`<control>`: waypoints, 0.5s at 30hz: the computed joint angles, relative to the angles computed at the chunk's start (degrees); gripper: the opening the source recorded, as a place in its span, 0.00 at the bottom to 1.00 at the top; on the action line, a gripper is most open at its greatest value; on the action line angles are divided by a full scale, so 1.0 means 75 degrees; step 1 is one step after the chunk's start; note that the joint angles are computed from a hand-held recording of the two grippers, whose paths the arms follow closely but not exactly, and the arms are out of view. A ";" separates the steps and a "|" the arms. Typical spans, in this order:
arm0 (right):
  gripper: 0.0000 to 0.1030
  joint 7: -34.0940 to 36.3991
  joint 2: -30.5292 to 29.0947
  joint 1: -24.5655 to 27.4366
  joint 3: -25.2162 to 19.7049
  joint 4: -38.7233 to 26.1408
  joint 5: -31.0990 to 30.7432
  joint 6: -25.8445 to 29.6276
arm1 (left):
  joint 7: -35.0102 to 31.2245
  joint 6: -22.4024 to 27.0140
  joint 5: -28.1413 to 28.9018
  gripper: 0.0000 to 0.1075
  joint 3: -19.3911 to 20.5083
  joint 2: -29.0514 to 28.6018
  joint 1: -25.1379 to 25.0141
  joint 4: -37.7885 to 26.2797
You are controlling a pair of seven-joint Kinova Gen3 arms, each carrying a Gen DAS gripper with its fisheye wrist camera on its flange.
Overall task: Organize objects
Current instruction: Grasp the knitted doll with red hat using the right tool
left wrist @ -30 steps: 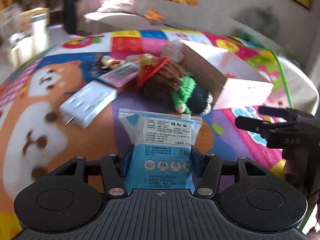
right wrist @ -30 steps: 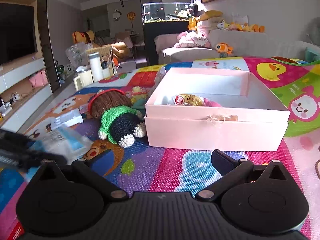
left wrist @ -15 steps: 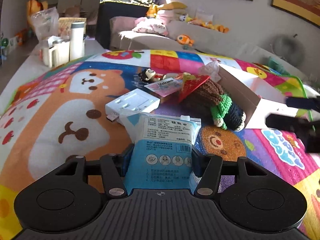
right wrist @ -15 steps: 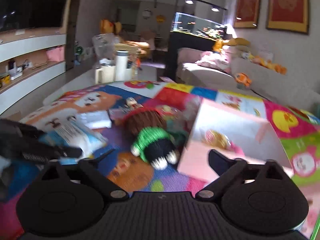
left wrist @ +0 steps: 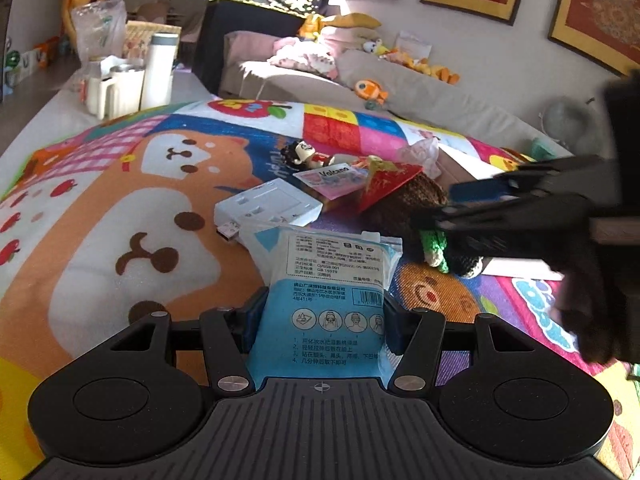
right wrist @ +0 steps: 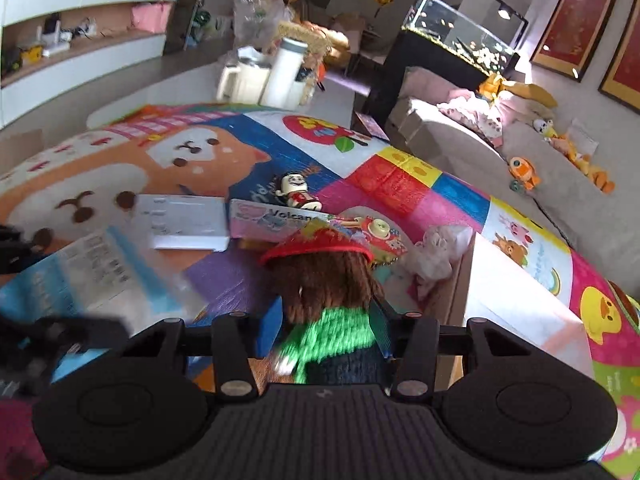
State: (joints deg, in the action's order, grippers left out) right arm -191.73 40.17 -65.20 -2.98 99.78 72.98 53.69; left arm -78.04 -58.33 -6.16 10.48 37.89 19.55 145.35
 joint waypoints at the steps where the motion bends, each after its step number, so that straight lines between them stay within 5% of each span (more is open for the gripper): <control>1: 0.47 0.0129 0.0044 0.0145 -0.0012 -0.0134 -0.0083 -0.0095 | 0.0001 0.0000 0.0000 0.57 -0.0001 0.0000 0.0001 0.0000; 8: 0.55 0.0354 0.0183 0.0264 0.0190 -0.0358 -0.0412 -0.0502 | 0.0003 -0.0003 0.0007 0.57 -0.0006 0.0004 0.0012 -0.0001; 15: 0.49 -0.1210 -0.0858 -0.0004 -0.0166 0.0963 -0.0027 -0.1326 | -0.0043 0.0014 0.0089 0.57 -0.0024 -0.0005 0.0075 -0.0006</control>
